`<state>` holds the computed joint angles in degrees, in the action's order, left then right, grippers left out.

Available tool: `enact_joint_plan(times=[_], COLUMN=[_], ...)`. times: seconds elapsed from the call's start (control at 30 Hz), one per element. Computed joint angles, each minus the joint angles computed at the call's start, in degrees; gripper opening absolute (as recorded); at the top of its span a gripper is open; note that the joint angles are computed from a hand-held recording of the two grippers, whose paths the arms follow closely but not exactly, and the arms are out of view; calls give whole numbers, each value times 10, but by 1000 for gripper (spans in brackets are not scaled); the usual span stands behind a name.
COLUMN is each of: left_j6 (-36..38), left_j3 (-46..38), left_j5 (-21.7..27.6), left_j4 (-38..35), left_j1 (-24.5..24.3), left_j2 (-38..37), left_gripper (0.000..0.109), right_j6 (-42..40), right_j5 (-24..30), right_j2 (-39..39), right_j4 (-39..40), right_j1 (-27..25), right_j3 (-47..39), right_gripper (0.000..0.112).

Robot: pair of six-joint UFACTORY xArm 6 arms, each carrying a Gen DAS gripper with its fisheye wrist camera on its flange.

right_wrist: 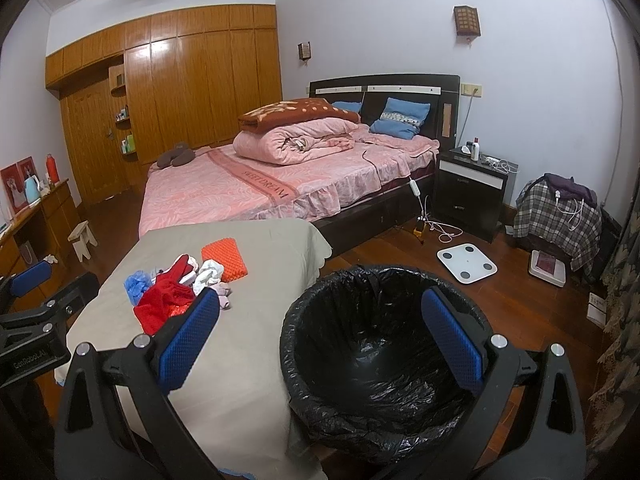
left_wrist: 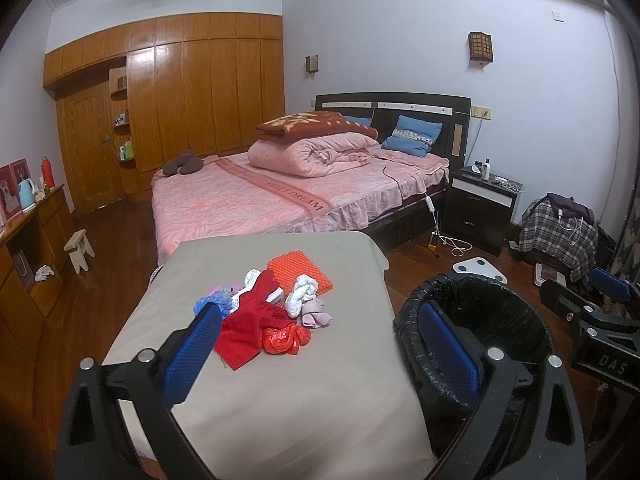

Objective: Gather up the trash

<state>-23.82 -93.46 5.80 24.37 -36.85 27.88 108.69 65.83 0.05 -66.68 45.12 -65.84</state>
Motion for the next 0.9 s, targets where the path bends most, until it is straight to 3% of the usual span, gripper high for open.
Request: enact_joint_plan(times=[0.9], left_j6=[9], left_j3=[-2], left_j5=[-2], left_j4=[-8], left_j1=[2], left_j2=[3], left_gripper=[97], right_j6=[2], right_j5=[-3], right_j2=[-1], right_j4=[0], right_j1=[-2], right_j3=[3], right_gripper=[98])
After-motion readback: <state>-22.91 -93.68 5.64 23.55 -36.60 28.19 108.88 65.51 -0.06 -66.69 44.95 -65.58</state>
